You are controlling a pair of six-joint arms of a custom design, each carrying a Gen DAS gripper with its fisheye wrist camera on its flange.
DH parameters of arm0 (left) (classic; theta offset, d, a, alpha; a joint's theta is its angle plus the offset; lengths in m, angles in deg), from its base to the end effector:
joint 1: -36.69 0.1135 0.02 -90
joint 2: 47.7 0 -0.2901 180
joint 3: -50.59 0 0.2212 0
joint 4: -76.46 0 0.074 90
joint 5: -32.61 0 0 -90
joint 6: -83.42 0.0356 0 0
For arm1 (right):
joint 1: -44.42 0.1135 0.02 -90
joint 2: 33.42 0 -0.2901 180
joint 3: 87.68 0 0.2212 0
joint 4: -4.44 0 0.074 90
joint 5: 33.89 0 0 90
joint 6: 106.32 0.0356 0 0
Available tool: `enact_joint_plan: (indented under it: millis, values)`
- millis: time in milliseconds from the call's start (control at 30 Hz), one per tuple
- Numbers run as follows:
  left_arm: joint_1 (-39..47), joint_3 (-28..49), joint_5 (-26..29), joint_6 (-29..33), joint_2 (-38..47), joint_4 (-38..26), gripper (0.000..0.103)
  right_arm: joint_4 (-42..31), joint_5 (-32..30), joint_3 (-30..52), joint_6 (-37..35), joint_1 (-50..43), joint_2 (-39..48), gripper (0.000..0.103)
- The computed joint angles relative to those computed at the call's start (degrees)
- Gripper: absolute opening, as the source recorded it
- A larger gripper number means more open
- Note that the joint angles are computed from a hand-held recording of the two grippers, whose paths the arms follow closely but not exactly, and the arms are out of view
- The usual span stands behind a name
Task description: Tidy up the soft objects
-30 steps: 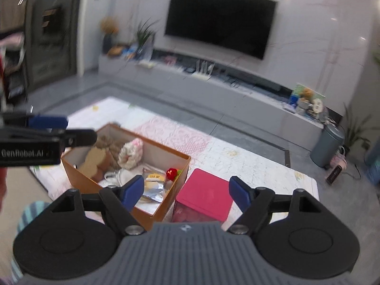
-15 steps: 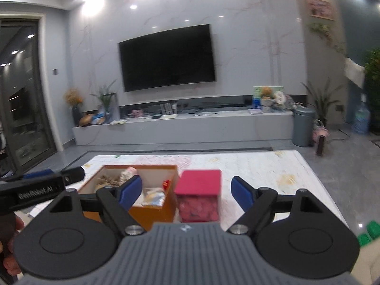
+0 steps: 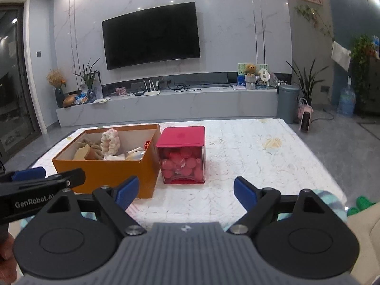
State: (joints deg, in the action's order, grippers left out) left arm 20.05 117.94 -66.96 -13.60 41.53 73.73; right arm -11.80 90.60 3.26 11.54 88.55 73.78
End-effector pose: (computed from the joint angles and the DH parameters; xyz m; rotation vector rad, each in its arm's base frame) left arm 0.3088 -0.0861 0.2757 0.0604 1.9944 -0.0989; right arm 0.3049 0.2677 0.2732 0.0543 2.0318 0.1428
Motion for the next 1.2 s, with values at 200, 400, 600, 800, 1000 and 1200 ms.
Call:
enact_joint_plan:
  millis: [200, 400, 600, 800, 1000, 1200]
  values:
    - [-0.5, -1.9, -1.0, -1.0, -0.4, 1.5, 0.096, 1.6, 1.1, -1.0, -0.7, 0.8, 0.0, 0.087]
    - [-0.9, -2.1, -1.5, -1.0, -0.8, 1.3, 0.096, 0.8, 1.3, -0.9, -0.6, 1.1, -0.2, 0.089]
    - [-0.7, -1.8, -1.2, -1.3, -0.7, 0.8, 0.096, 0.1, 1.0, -0.5, -0.6, 1.3, -0.4, 0.089]
    - [-0.9, -1.4, -1.8, -1.7, -1.0, 0.3, 0.096, -0.3, 0.9, 0.0, -1.0, 1.2, 0.0, 0.09]
    - [-0.8, -1.5, -1.6, -1.7, -1.0, 0.3, 0.096, 0.2, 1.5, -0.4, -1.4, 1.5, -0.3, 0.09]
    - [-0.9, -1.5, -1.7, -1.6, -1.0, 0.4, 0.096, 0.3, 1.7, -0.4, -1.4, 1.7, -0.2, 0.09]
